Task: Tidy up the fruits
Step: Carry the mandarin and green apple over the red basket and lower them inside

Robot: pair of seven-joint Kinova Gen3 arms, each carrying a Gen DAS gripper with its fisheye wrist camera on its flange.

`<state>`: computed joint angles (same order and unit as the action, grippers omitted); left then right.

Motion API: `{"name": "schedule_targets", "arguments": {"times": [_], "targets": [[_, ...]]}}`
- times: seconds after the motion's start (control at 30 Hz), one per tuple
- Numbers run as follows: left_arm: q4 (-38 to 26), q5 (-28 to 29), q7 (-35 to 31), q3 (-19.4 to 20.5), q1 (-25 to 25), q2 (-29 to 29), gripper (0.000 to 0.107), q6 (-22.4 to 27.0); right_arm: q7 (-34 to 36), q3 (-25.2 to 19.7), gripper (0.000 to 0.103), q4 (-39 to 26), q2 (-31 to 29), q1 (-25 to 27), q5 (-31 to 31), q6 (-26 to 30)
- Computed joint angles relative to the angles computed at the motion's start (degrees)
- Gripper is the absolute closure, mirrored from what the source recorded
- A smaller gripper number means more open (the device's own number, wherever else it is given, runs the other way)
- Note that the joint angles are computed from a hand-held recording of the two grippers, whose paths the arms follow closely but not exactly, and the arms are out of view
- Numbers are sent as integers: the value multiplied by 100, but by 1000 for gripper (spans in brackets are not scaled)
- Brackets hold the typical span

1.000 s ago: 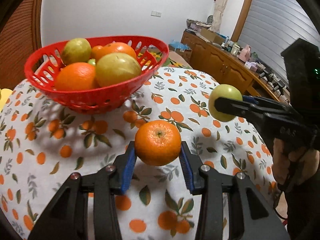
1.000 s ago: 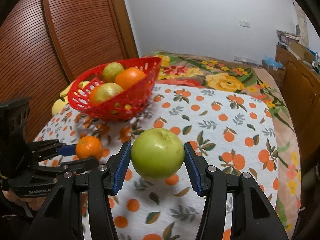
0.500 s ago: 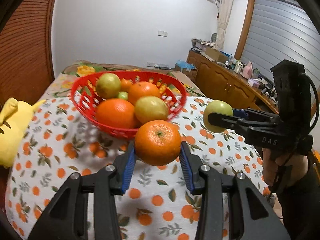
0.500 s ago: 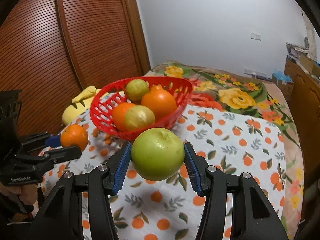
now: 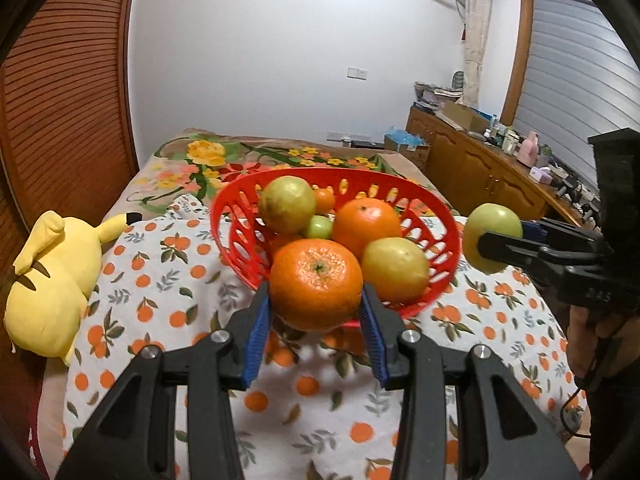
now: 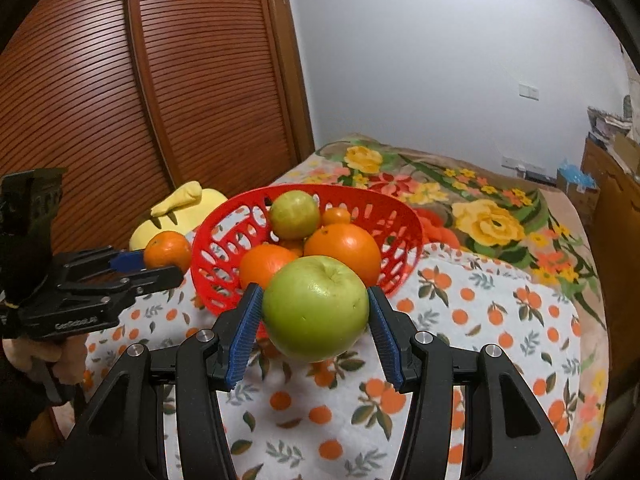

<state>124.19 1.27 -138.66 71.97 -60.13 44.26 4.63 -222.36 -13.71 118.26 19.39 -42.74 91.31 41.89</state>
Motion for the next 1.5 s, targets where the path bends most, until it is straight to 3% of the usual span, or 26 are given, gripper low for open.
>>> {"name": "schedule_targets", "arguments": {"times": [0.4, 0.8, 1.13, 1.27, 1.5], "targets": [[-748, 191, -32, -758, 920, 21, 66, 160, 242, 146, 49, -310, 209, 307, 104, -439], [-1205, 498, -156, -1252, 1552, 23, 65, 257, 486, 248, 49, -475, 318, 438, 39, -615], [-1365, 627, -243, -1462, 1806, 25, 63, 279, 634, 326, 49, -559, 352, 566, 13, -775], [-1355, 626, -315, -1376, 1756, 109, 55, 215, 817, 382, 49, -676, 401, 620, -80, -862], [-1454, 613, -328, -1334, 1707, 178, 53, 301, 1148, 540, 49, -903, 508, 704, -260, -1038]]}}
